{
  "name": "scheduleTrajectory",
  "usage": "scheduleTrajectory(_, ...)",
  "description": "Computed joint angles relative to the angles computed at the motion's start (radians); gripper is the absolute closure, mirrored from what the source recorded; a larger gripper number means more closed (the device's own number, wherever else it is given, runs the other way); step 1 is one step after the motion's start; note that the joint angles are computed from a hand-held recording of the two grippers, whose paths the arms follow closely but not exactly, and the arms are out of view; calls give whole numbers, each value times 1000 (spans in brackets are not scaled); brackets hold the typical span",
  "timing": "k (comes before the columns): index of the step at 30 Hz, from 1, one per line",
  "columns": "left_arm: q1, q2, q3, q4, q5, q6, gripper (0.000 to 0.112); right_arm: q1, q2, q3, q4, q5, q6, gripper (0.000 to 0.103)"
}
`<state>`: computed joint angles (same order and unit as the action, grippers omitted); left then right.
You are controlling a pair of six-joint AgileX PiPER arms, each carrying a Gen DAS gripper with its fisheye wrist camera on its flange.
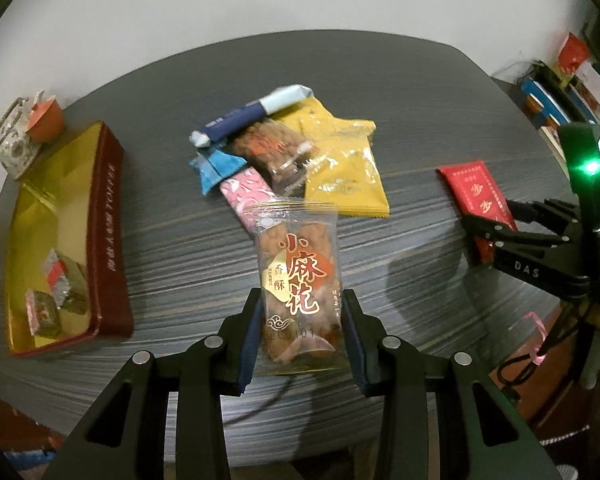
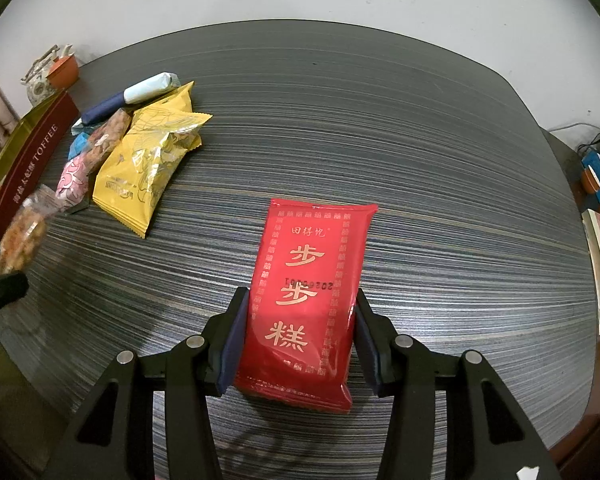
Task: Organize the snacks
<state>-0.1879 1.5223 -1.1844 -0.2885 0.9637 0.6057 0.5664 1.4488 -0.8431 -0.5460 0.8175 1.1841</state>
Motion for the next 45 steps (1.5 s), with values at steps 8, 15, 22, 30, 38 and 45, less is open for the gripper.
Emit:
scheduleTrajectory(8,113,26,-126,-43,59,47,73,1,1,1,-1,-1,5,58)
scheduleTrajectory(15,214,99,-245,-27,61,46,73,3,3,3,-7,-3,13,58)
scheduleTrajectory(22,324,207,-366,11,53,33,73,0,2,11,-14,-11,21,58)
scheduleTrajectory(30,408,325,-463,62,41,15,73,-1,3,14,-16,-11,29,58)
scheduleTrajectory(38,453,417,-525,77,52,21,73,4,14,14,-28,-13,51,58)
scheduleTrajectory(45,469,435,-526,49,36,65,73,11,25,4,-30,-6,62,58)
